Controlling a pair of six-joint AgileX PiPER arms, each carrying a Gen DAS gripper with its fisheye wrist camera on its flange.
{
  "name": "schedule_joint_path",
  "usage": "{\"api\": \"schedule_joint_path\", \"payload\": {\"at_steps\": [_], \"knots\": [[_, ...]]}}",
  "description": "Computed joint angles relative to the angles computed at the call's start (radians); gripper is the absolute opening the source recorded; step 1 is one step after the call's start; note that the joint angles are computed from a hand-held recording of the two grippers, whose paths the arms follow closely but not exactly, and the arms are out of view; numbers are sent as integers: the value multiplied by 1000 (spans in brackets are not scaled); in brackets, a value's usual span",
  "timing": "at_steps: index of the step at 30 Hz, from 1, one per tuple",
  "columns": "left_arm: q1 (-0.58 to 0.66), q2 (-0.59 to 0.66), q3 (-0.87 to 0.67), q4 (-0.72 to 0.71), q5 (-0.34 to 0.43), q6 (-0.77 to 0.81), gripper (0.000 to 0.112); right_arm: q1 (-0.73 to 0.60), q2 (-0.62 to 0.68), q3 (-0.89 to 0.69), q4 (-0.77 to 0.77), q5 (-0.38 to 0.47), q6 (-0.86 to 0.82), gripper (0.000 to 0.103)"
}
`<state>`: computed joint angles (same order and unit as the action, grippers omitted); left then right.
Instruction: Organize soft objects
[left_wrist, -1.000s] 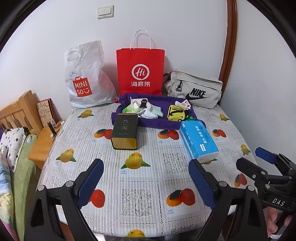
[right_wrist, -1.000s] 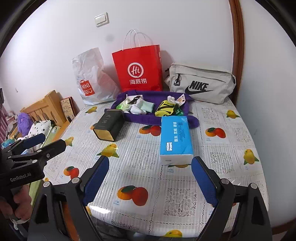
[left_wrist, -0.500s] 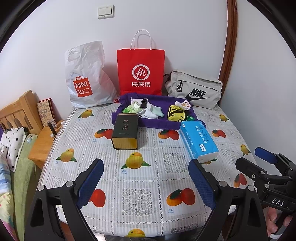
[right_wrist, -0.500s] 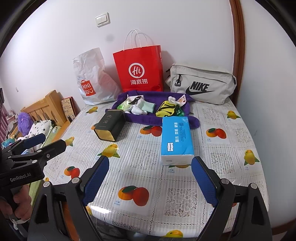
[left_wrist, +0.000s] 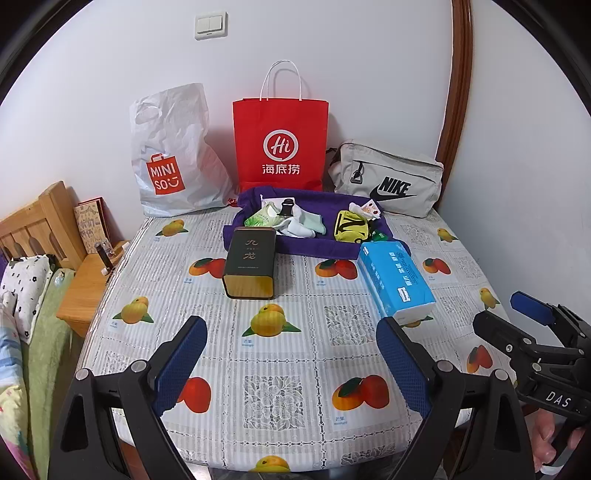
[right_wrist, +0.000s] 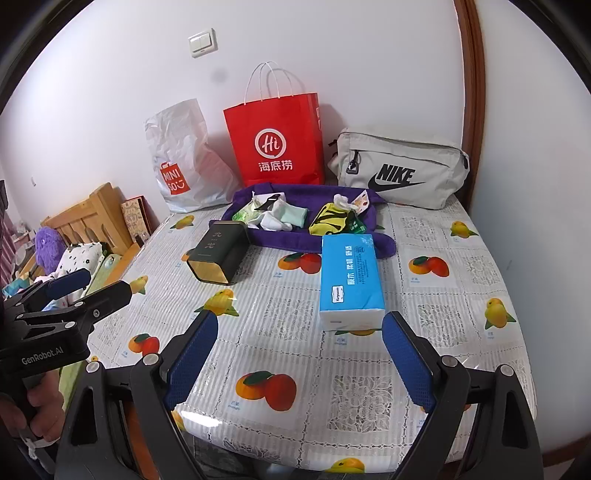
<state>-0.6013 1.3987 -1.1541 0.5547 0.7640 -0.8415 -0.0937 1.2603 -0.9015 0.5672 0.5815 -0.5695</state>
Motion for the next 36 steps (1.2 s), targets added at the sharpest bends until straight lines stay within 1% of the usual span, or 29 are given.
{"api": "schedule_joint_path", "payload": {"at_steps": [13, 36], "knots": [[-9, 0, 2, 14, 5, -21, 93, 2, -1, 1, -2, -1, 2, 90], [-14, 0, -6, 8, 9, -11, 93, -10, -6, -4, 2, 10, -5, 90]]}}
